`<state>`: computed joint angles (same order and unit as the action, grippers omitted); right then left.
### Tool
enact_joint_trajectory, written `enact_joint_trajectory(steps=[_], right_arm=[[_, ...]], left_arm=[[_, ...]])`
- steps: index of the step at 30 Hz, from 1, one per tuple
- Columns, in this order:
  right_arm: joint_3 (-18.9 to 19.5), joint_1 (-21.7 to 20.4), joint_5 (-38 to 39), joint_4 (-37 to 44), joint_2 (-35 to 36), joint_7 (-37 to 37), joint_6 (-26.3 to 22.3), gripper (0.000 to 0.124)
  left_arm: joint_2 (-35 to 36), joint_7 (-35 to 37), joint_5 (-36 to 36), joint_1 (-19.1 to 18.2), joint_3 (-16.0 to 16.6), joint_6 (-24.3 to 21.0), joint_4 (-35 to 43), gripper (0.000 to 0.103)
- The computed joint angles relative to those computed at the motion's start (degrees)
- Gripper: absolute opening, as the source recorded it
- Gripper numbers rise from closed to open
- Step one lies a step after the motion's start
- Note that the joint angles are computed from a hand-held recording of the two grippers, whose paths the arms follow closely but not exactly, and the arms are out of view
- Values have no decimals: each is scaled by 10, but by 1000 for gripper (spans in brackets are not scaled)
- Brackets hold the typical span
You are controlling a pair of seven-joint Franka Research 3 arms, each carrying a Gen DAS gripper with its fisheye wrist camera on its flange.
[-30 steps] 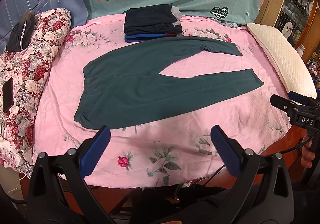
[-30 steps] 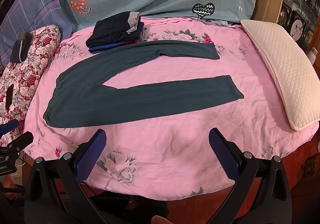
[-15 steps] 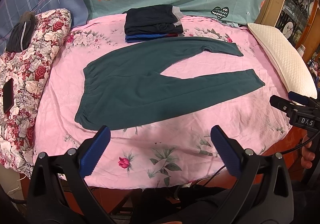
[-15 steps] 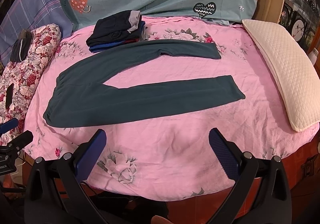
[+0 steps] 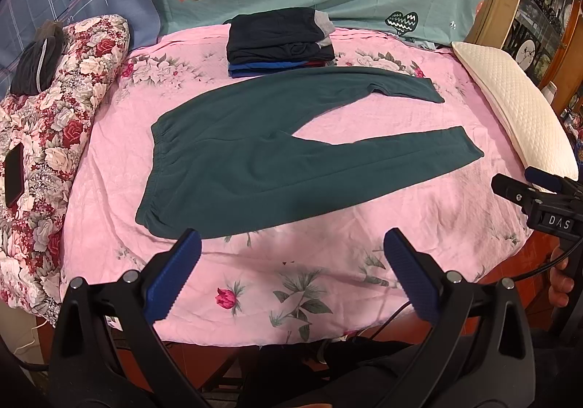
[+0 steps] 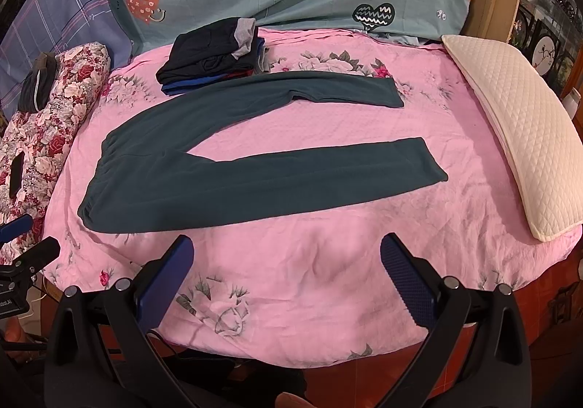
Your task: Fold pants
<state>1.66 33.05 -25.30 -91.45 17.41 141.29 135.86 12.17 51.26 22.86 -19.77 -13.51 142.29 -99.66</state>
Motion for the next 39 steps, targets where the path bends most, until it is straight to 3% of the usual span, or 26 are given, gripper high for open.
enact_joint_trajectory(steps=[39], right_arm=[[-8, -10, 19, -1, 10, -13, -1, 102]], left_arm=[[26, -18, -14, 5, 12, -18, 20, 101]])
